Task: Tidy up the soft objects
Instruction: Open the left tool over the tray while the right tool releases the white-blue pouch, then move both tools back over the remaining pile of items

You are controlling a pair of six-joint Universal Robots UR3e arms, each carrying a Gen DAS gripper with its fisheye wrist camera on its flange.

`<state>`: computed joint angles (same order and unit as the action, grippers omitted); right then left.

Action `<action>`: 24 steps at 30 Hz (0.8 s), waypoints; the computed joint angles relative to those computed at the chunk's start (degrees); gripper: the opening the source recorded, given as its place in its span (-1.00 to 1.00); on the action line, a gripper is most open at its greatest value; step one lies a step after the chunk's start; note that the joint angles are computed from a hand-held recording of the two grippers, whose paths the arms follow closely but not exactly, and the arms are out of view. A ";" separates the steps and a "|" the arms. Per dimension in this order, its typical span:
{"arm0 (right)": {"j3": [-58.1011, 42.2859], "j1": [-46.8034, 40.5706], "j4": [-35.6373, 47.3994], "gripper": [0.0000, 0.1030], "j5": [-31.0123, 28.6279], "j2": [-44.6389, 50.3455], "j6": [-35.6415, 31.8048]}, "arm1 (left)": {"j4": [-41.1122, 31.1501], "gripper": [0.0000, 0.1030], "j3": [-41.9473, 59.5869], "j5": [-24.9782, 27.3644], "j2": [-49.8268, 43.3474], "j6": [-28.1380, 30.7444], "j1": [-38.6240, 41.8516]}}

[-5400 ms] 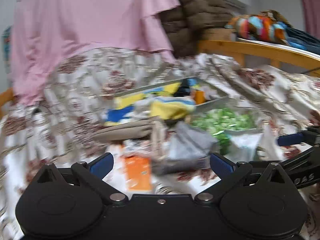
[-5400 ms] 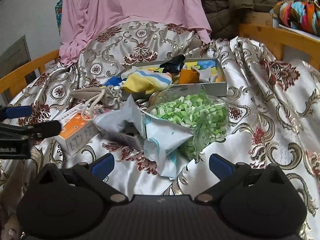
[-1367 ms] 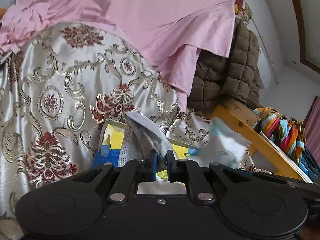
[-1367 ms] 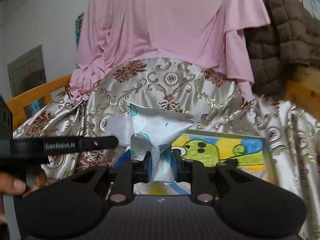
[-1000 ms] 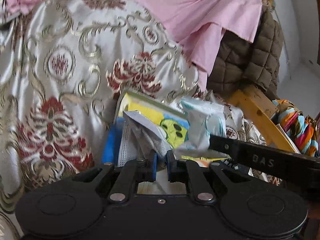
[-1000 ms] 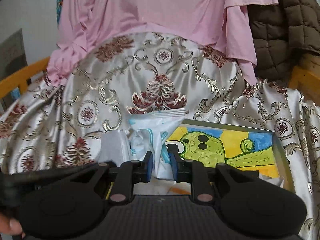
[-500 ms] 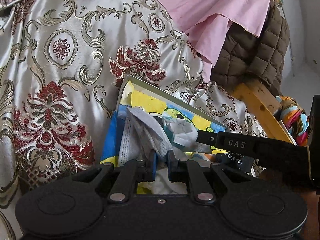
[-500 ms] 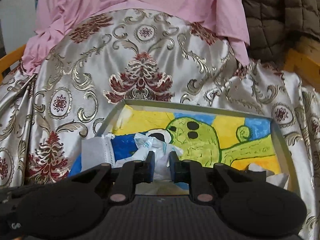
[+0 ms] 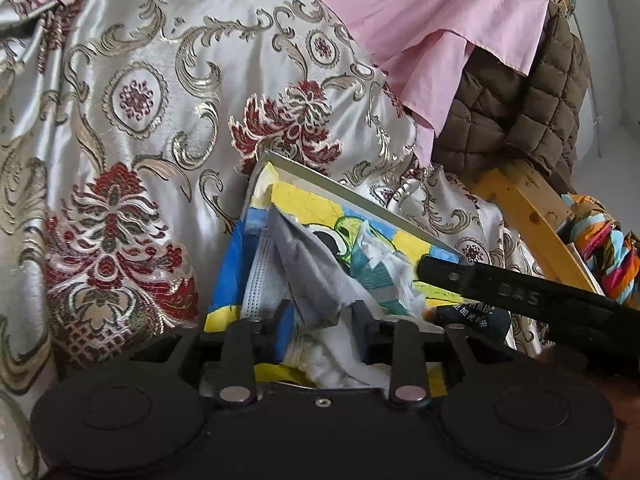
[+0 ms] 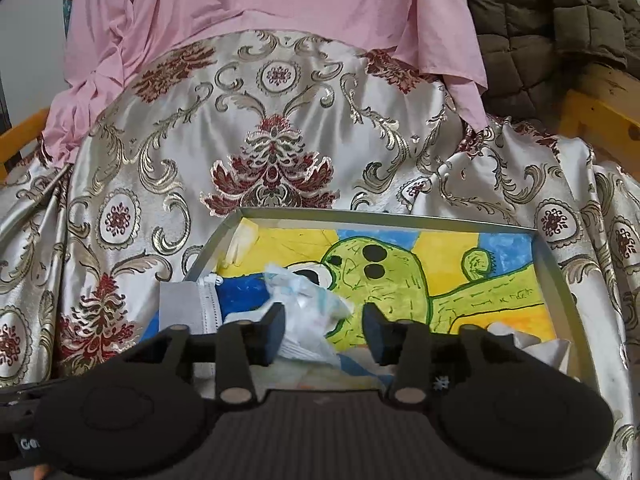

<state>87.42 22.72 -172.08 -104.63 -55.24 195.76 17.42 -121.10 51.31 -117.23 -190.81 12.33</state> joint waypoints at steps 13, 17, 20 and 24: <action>27.44 -2.23 -19.81 0.91 2.22 -20.00 1.52 | 5.74 0.59 -15.43 12.86 21.00 -0.25 -3.40; 35.91 -2.81 -23.80 1.00 2.53 -26.39 3.48 | 7.52 0.78 -20.81 15.80 28.02 0.75 -5.53; 41.79 -1.80 -26.53 0.99 0.40 -29.69 3.12 | 8.81 0.85 -25.00 18.18 33.03 1.49 -7.77; 49.05 0.66 -29.52 0.99 -3.18 -33.71 2.75 | 9.69 0.92 -30.23 20.72 39.59 1.92 -10.03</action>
